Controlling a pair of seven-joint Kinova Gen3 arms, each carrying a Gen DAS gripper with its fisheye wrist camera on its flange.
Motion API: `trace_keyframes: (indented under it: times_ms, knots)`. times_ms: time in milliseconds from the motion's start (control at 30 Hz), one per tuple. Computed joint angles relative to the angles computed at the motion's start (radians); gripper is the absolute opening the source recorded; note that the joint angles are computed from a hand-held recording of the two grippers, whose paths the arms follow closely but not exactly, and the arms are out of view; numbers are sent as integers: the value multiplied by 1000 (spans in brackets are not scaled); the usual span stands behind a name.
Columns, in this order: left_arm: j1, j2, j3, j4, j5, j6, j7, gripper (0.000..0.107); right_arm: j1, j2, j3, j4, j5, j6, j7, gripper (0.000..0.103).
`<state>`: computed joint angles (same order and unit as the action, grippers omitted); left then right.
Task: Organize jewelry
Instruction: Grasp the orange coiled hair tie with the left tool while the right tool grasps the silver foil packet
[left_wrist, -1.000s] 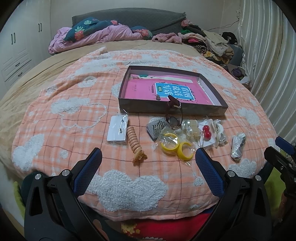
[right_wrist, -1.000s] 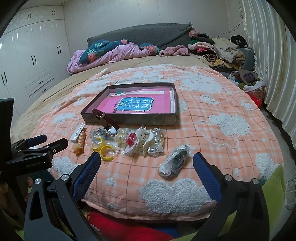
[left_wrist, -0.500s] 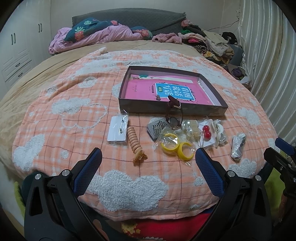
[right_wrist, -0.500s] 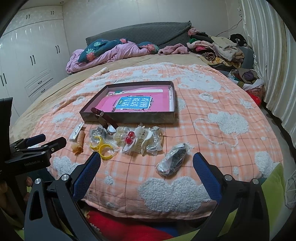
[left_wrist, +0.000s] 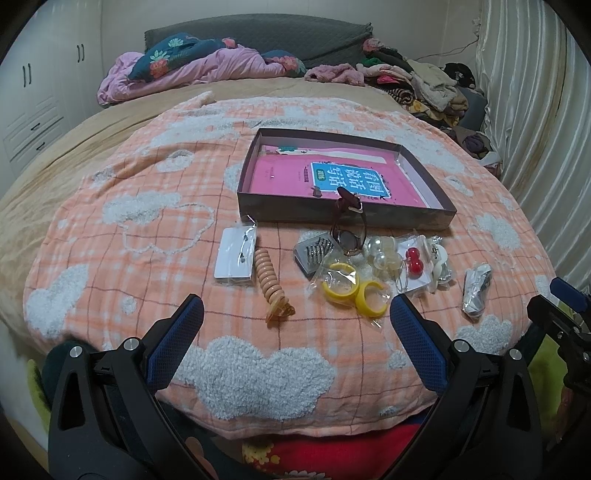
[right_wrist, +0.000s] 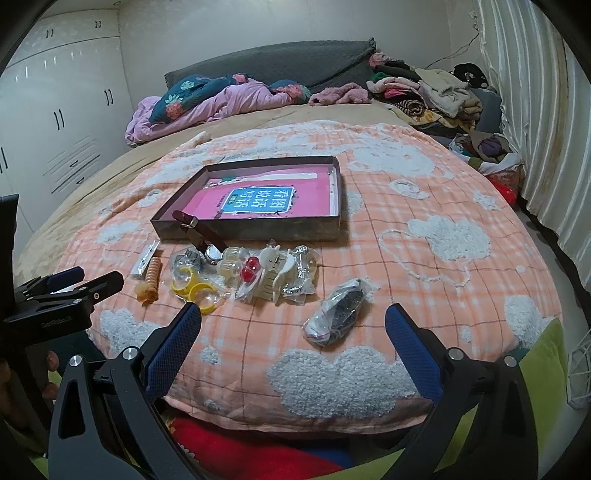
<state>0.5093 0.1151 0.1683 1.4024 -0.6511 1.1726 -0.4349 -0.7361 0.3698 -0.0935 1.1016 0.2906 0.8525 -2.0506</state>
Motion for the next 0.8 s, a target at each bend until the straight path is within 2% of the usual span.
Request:
trace_keyframes:
  times_ms: [167, 367, 533, 667, 800]
  knots:
    - [0, 8, -2, 0, 3, 13, 20, 95, -9, 18, 32, -24, 32, 29, -54, 99]
    - [-24, 12, -17, 11, 43, 17, 23, 95, 20, 45, 39, -44, 26, 62, -94, 99]
    - [-38, 18, -24, 20, 65, 18, 21, 95, 66, 90, 20, -88, -43, 90, -57, 99]
    - [-71, 28, -38, 35, 119, -3, 4, 95, 82, 156, 11, -175, -99, 158, 2, 87]
    - [-91, 47, -50, 40, 141, -16, -8, 95, 70, 195, 23, -214, -116, 175, 25, 87]
